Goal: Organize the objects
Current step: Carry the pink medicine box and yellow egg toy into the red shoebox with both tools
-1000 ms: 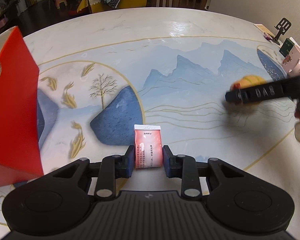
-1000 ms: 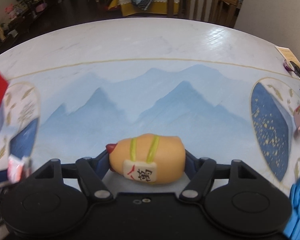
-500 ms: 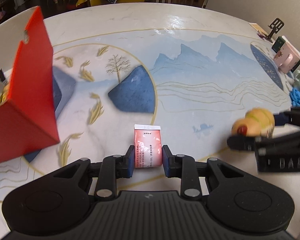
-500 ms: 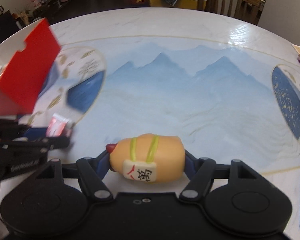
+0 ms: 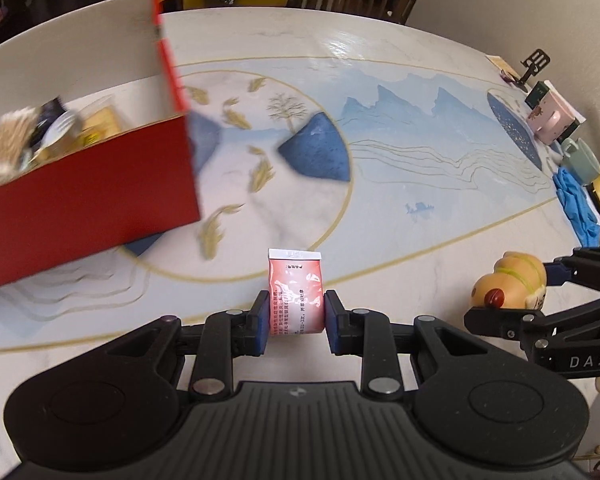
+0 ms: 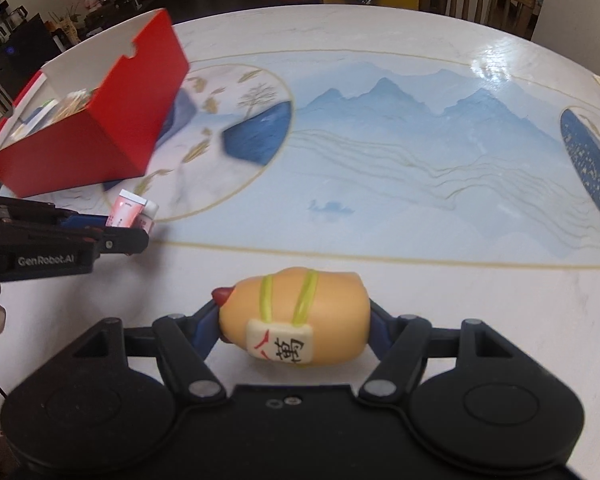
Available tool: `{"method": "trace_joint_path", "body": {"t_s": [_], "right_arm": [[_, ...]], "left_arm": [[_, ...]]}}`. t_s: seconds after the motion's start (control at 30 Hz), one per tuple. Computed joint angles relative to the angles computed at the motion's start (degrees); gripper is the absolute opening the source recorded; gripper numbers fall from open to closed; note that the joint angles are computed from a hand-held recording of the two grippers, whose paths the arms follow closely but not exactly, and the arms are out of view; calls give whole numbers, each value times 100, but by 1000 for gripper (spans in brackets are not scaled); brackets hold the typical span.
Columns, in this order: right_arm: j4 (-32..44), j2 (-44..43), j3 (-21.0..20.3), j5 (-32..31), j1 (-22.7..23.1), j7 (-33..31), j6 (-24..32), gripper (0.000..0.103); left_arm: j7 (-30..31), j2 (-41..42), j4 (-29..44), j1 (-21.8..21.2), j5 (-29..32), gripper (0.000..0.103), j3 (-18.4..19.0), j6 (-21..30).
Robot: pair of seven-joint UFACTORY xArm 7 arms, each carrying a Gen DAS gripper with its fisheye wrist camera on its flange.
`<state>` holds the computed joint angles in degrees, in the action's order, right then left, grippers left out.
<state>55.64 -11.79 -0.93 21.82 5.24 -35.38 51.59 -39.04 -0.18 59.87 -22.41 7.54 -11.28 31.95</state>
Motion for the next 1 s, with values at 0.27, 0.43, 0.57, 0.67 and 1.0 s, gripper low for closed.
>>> {"method": "trace_joint_path", "body": {"t_s": [0.27, 0.43, 0.57, 0.67, 1.0], "right_arm": [[-133, -415, 231, -21, 339, 305, 107, 71], [-11, -453, 402, -51, 620, 566, 65, 71], [169, -396, 561, -118, 841, 828, -58, 71], [369, -270, 676, -207, 995, 1014, -212, 71], [1220, 387, 1013, -614, 1390, 1567, -688, 71]], "left_arm": [[716, -1063, -753, 223, -619, 26, 144, 68], [1303, -1636, -1031, 382, -846, 26, 284, 335], [1723, -1975, -1175, 524, -1001, 26, 407, 492], [2027, -2165, -1221, 635, -1115, 26, 511, 572], [3047, -2320, -999, 1039, -1285, 26, 811, 735]]}}
